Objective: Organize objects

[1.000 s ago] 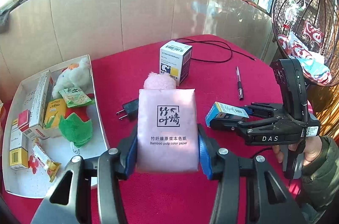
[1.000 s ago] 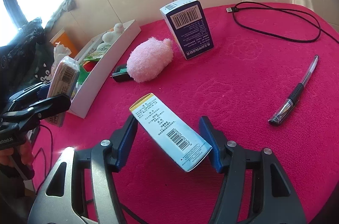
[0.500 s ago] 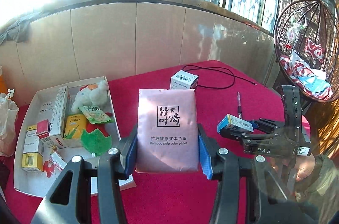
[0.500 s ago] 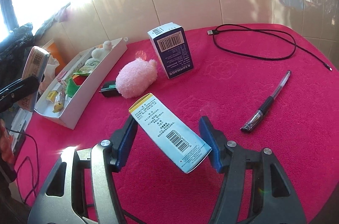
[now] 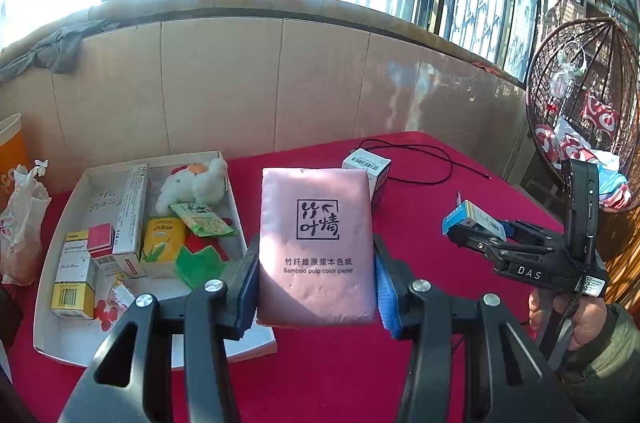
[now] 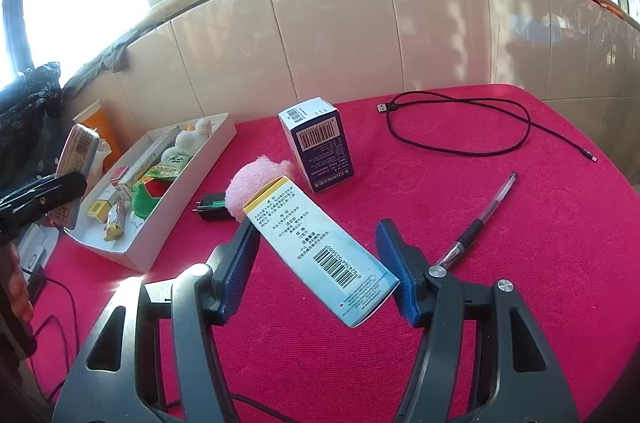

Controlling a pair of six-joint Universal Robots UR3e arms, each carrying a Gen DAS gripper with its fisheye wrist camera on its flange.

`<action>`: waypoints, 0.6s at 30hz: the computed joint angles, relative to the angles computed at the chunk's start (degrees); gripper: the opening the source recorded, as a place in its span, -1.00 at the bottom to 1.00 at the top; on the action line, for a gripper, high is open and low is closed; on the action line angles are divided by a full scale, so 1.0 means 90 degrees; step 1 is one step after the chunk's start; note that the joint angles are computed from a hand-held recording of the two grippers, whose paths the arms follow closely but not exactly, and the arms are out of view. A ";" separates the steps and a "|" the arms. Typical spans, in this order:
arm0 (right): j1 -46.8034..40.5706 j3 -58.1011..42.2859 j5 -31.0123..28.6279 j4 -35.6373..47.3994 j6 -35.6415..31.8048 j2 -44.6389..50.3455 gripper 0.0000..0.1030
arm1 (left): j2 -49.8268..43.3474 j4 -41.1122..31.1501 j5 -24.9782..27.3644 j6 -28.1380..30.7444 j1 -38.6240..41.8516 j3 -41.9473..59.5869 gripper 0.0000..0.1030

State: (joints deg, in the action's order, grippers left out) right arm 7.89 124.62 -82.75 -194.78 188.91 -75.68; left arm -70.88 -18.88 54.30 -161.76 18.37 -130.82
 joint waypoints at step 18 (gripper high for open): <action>0.0831 -0.1292 -0.0570 0.0963 -0.0077 -0.0080 0.17 | 0.1232 -0.0959 -0.1070 0.0349 0.1825 -0.0417 -0.04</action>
